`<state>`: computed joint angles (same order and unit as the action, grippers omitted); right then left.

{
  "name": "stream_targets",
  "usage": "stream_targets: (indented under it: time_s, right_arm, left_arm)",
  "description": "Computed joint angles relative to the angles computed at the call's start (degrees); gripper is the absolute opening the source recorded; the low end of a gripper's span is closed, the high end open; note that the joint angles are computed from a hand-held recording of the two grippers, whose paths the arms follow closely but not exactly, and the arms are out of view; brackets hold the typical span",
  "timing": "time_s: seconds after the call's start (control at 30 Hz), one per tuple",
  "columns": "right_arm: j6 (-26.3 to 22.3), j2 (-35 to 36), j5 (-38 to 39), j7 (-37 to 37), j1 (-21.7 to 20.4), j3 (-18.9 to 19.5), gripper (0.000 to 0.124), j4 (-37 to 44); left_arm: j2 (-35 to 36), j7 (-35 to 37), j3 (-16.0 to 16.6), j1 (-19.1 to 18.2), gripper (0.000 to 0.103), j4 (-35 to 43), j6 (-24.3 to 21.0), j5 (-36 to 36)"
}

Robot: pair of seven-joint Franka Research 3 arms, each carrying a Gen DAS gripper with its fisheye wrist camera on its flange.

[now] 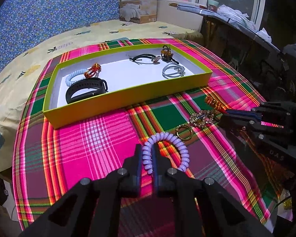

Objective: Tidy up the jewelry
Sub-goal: 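Carry the lavender coil bracelet and red tassel keychain over the white box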

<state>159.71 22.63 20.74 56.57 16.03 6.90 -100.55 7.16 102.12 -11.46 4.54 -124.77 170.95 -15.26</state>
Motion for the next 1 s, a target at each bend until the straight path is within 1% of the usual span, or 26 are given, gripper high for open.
stream_targets:
  time_s: [0.07, 0.2, 0.3, 0.6, 0.8, 0.9, 1.0]
  right_arm:
    - [0.4, -0.5, 0.9, 0.0, -0.3, 0.3, 0.006, -0.6]
    - [1.3, -1.7, 2.9, 0.0, -0.9, 0.8, 0.006, -1.9]
    - [1.8, -2.5, 4.1, -0.5, -1.1, 1.1, 0.006, -2.5]
    - [4.0, -4.4, 8.2, -2.5, -1.6, 2.3, 0.006, -3.9]
    - [3.6, -4.3, 8.9, -2.6, -1.3, 2.1, 0.006, -3.4]
    - [3.3, -4.1, 8.9, -2.6, -1.1, 2.0, 0.006, -3.0]
    - [3.1, -3.9, 9.0, -2.8, -1.1, 2.0, 0.006, -2.3]
  left_arm:
    - [-0.3, 1.8, -0.9, 0.6, 0.010, -0.2, 0.0, -2.3]
    - [-1.3, 5.1, -1.4, 0.9, 0.010, -1.0, 0.2, -6.4]
    - [-2.0, 6.9, -1.1, 0.5, 0.010, -1.4, 0.3, -8.8]
    - [-4.8, 10.1, 1.3, -1.3, 0.010, -2.5, 0.9, -15.0]
    - [-5.4, 9.4, 3.1, -2.6, 0.010, -2.5, 1.3, -15.7]
    - [-5.2, 8.2, 3.6, -2.7, 0.010, -2.1, 1.2, -14.8]
    - [-4.9, 8.5, 3.6, -2.4, 0.010, -1.2, 0.6, -15.7]
